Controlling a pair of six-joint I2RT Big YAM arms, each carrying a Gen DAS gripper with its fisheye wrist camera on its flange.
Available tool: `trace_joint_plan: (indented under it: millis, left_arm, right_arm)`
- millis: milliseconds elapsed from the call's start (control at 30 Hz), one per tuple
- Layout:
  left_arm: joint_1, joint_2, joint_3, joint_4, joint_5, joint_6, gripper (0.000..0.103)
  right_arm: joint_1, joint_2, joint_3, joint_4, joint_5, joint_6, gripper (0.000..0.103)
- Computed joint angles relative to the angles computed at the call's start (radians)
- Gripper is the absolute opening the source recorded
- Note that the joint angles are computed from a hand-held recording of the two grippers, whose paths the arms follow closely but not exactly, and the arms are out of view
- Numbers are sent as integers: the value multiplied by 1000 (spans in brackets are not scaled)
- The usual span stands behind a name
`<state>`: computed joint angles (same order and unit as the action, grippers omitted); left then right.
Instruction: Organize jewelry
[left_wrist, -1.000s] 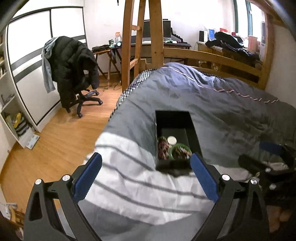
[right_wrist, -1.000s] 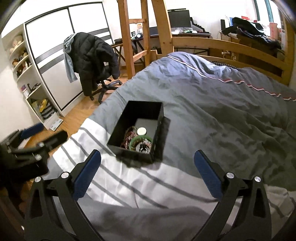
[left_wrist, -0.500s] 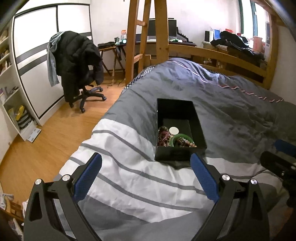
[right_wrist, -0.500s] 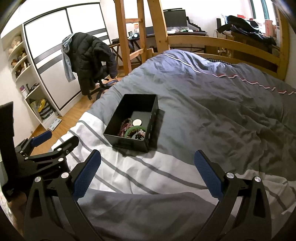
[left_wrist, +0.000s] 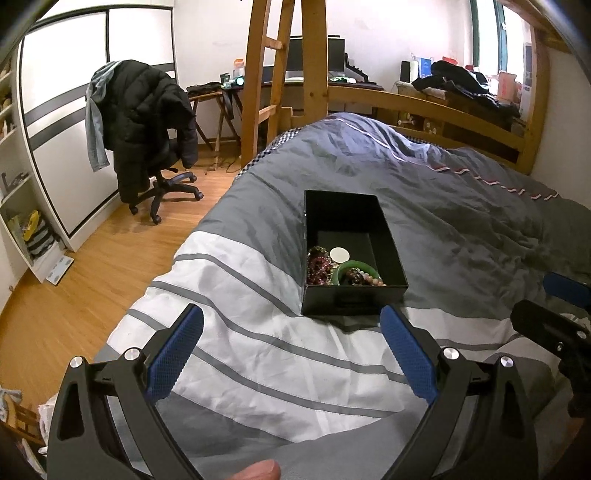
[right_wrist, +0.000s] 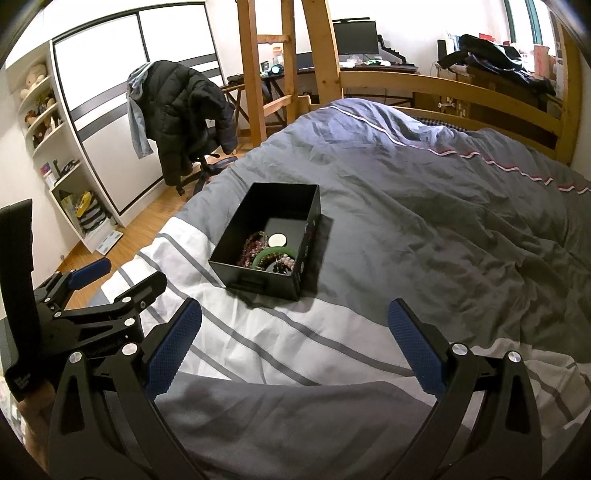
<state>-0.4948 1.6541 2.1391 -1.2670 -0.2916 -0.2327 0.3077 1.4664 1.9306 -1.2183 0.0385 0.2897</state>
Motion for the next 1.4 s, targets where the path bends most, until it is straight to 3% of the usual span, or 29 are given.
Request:
trace_joint_plan:
  millis: [500, 1400]
  left_arm:
    - [-14, -3, -14, 22, -10, 38, 95]
    - [-10, -12, -23, 31, -12, 21, 96]
  right_arm:
    - [3, -7, -16, 7, 4, -1, 99]
    - [12, -13, -26, 17, 7, 1, 99]
